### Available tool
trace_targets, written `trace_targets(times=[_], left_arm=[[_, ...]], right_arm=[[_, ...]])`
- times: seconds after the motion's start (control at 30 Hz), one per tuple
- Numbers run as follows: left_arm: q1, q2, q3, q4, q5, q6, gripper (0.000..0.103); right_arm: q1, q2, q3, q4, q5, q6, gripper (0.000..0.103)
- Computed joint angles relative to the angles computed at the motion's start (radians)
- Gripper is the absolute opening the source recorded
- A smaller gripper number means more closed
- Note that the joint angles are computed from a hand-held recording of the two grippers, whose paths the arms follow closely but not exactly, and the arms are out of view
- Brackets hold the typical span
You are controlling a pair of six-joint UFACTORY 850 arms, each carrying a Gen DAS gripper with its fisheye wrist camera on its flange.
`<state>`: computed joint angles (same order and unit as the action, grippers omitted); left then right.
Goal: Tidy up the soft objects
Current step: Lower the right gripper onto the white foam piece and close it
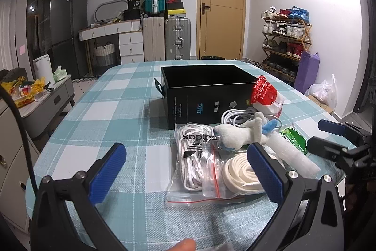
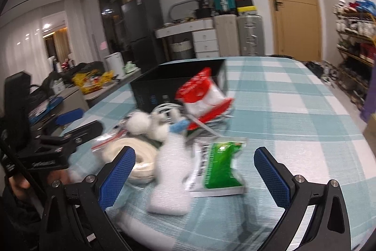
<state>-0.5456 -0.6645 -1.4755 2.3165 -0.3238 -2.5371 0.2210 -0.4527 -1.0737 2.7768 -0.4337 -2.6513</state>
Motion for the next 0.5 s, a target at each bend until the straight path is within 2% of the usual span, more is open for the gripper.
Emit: trace_targets(times=[0.17, 0.33, 0.43, 0.5], left_arm=[[0.013, 0.004, 0.002, 0.169, 0.051, -0.184, 0.103], [0.013, 0.006, 0.009, 0.319, 0.056, -0.323, 0.103], [0.013, 0.006, 0.011, 0.394, 0.057, -0.381, 0.100], [0.013, 0.001, 0.002, 0.458, 0.085, -0.419, 0.090]], right_arm=[[-0.009, 0.000, -0.001, -0.083, -0.018, 0.066, 0.101], [0.002, -0.009, -0.014, -0.234, -0.026, 0.150, 0.087], [0.007, -0.020, -0.029, -0.298, -0.018, 0.192, 0.083], [0.009, -0.029, -0.040, -0.343, -0.010, 0.227, 0.076]])
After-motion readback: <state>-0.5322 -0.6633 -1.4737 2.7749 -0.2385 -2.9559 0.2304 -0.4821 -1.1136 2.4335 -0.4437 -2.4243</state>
